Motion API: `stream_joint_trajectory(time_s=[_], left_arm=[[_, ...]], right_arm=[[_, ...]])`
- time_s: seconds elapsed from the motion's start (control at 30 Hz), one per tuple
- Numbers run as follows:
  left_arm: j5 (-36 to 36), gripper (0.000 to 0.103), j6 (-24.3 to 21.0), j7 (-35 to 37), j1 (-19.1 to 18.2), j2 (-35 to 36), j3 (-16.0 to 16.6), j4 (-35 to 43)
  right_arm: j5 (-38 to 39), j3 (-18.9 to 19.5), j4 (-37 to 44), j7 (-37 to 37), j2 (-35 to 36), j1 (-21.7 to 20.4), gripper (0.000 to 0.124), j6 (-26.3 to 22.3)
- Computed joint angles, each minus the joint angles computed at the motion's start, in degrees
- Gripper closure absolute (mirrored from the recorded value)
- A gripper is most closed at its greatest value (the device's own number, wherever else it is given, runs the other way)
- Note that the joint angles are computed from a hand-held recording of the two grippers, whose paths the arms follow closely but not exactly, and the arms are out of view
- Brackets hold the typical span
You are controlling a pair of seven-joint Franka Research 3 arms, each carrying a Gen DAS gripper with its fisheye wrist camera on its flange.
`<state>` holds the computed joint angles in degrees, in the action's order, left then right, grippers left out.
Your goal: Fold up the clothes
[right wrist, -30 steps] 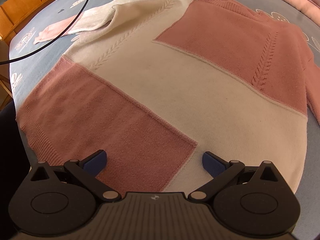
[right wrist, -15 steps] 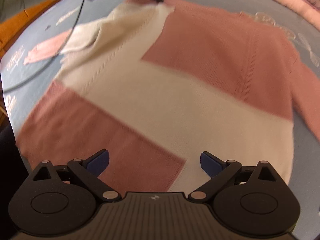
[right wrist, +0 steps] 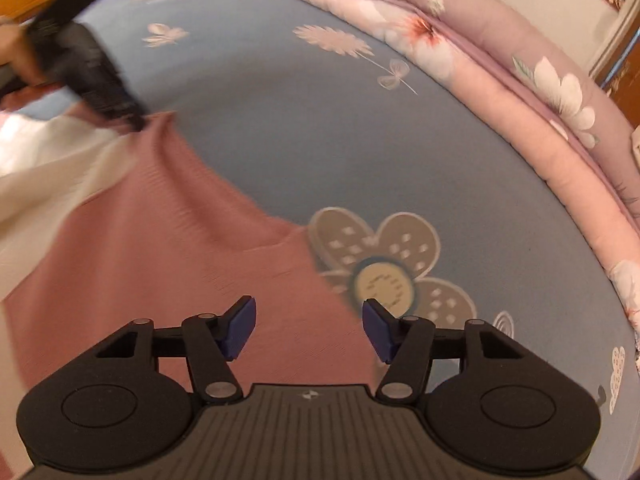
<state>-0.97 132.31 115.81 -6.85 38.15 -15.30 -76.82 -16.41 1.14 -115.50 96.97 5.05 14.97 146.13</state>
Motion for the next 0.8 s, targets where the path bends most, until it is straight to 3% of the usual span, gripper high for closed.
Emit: stream_joint_trajectory(time_s=[0.13,0.27,0.37,0.5,0.6,0.63,0.73,0.8], left_arm=[[2.0,0.084,-6.2,0.1,-1.7,3.2,0.8,6.7],[3.0,0.084,-7.6,0.7,-2.5,4.1,1.1,8.5],[3.5,0.084,-4.0,1.3,-2.4,2.0,1.1,4.5],[4.9,0.092,3.4,2.4,-2.4,-2.7,0.8,-3.9],[5.3,0.094,5.8,2.1,-2.7,-3.7,0.5,-5.3],[5.1,0.096,6.1,1.7,-2.9,-3.7,0.3,-5.1],[11.1,0.103,15.2,-1.9,-4.9,-4.2,2.0,-7.0],[8.8,0.103,13.3,-2.2,-4.9,-1.8,1.4,-2.8]], right_arm=[[13.1,-0.2,10.3,-9.7,8.4,-2.9,0.059,-7.9],[18.2,-0.7,13.5,-11.2,12.0,-3.4,0.060,-13.5],[21.9,-0.1,9.7,-13.5,9.6,-3.5,0.115,-10.1],[12.8,-1.6,1.9,-6.1,4.5,0.1,0.116,-2.5],[3.3,-3.2,-1.5,6.5,1.6,1.2,0.116,2.1],[0.7,-3.3,-2.1,10.2,0.9,1.2,0.116,2.8],[-4.1,-2.7,-2.1,15.2,0.8,0.6,0.116,1.7],[-7.5,-2.4,-1.7,19.0,2.3,1.0,0.116,0.3]])
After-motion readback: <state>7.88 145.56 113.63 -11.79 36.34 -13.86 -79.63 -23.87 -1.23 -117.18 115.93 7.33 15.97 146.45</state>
